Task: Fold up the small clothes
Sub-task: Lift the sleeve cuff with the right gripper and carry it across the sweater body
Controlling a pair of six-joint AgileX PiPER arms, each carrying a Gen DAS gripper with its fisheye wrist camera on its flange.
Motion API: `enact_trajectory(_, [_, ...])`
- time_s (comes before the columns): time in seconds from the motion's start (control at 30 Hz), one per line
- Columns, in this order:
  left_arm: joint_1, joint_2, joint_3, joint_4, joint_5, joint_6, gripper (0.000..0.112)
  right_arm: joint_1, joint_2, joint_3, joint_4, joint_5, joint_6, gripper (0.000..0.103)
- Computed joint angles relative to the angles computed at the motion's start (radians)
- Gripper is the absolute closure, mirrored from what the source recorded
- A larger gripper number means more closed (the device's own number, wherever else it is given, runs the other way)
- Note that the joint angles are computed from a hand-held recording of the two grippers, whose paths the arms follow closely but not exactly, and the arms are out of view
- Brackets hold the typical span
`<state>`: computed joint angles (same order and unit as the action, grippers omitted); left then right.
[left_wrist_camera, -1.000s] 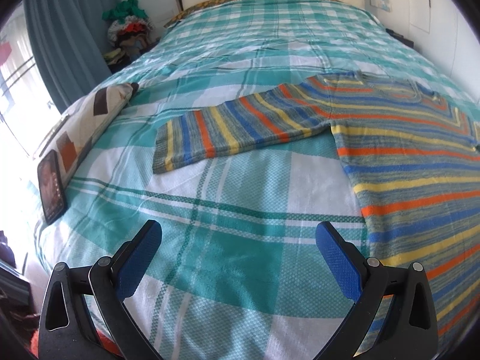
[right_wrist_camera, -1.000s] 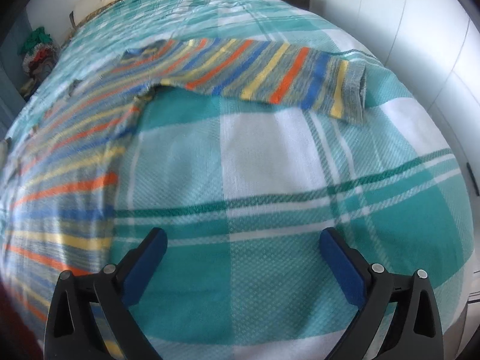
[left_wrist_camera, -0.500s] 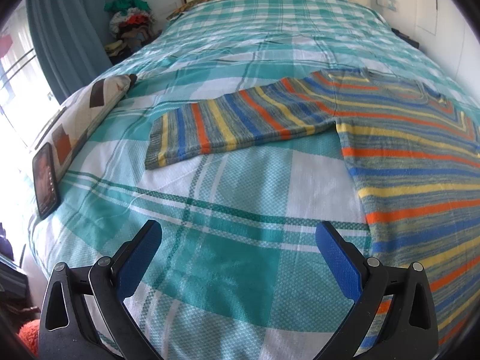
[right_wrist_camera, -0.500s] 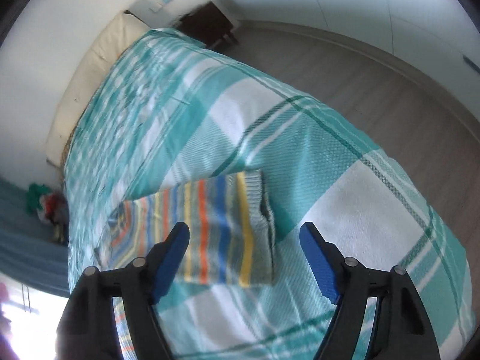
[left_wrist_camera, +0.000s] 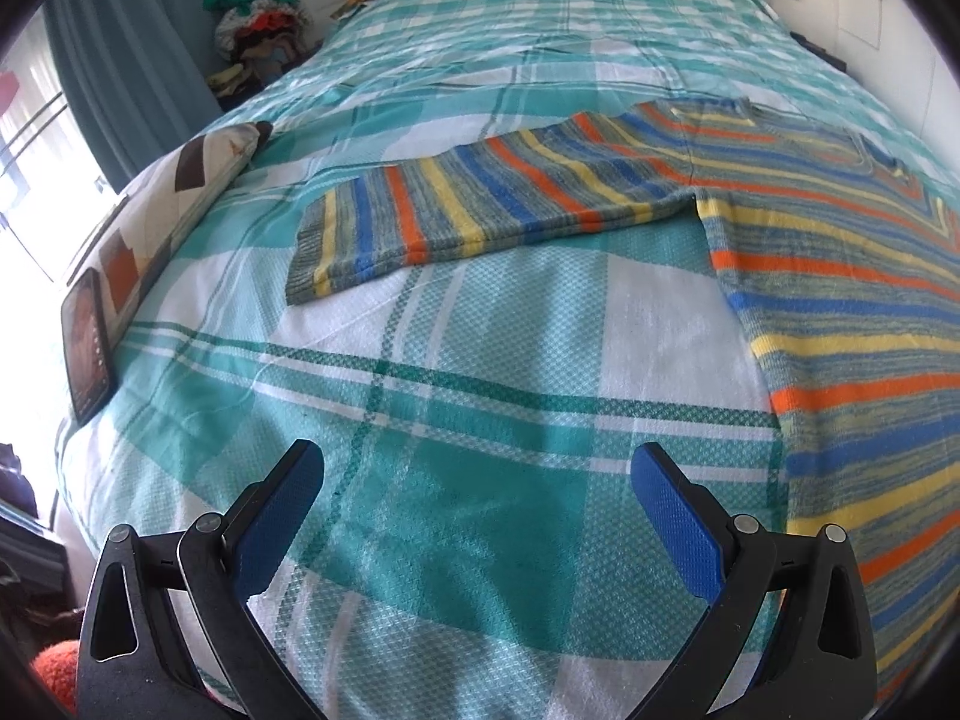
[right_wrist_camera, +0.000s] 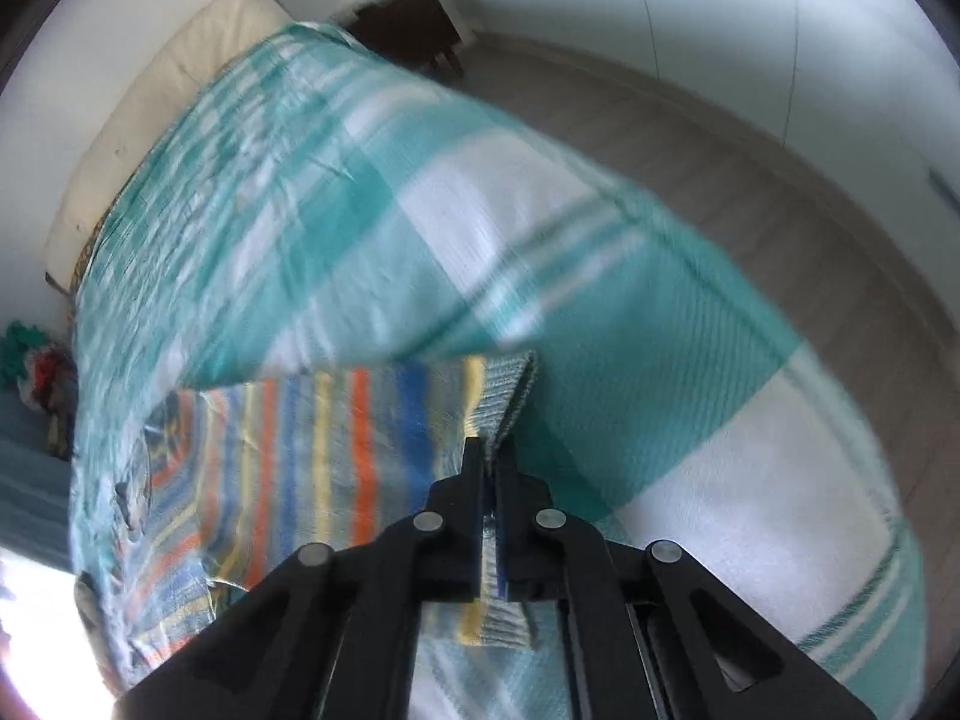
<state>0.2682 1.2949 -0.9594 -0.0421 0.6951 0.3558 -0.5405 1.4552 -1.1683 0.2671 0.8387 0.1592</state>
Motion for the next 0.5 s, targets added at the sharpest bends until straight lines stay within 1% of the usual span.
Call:
enact_trajectory(0.03, [0.003,0.002,-0.003,-0.014,0.002,0.008,0.01,0.034,-0.017,-0.024,-0.047,0.007,0.033,0.1])
enact_trajectory(0.07, [0.004,0.004,-0.006,-0.022,0.002,0.014,0.01,0.096,-0.034,-0.082,-0.119,0.027,0.077,0.1])
enact_trajectory(0.1, [0.004,0.006,-0.008,-0.031,0.003,0.018,0.01,0.138,-0.039,-0.128,-0.16,0.048,0.099,0.1])
enact_trajectory(0.13, [0.004,0.008,-0.011,-0.042,0.004,0.026,0.01,0.206,-0.032,-0.2,-0.211,0.076,0.128,0.1])
enact_trajectory(0.17, [0.004,0.01,-0.014,-0.054,0.006,0.035,0.01,0.261,-0.025,-0.258,-0.239,0.097,0.144,0.1])
enact_trajectory(0.2, [0.002,0.012,-0.016,-0.06,0.007,0.039,0.01,0.326,0.004,-0.347,-0.245,0.126,0.148,0.101])
enact_trajectory(0.27, [-0.004,0.015,-0.02,-0.063,0.007,0.038,0.01,0.427,0.072,-0.5,-0.217,0.171,0.148,0.1])
enact_trajectory(0.3, [-0.005,0.016,-0.022,-0.065,0.008,0.038,0.01,0.489,0.125,-0.591,-0.198,0.192,0.145,0.101])
enact_trajectory(0.37, [-0.003,0.013,-0.025,-0.072,0.006,0.042,0.01,0.572,0.203,-0.701,-0.179,0.209,0.15,0.101])
enact_trajectory(0.43, [0.003,0.011,-0.025,-0.075,0.003,0.044,0.01,0.664,0.31,-0.815,-0.155,0.206,0.163,0.1])
enact_trajectory(0.47, [0.007,0.013,-0.027,-0.076,0.005,0.043,0.01,0.676,0.333,-0.821,-0.122,0.188,0.143,0.1])
enact_trajectory(0.5, [0.01,0.016,-0.03,-0.076,0.009,0.041,0.01,0.697,0.38,-0.84,-0.048,0.154,0.112,0.098])
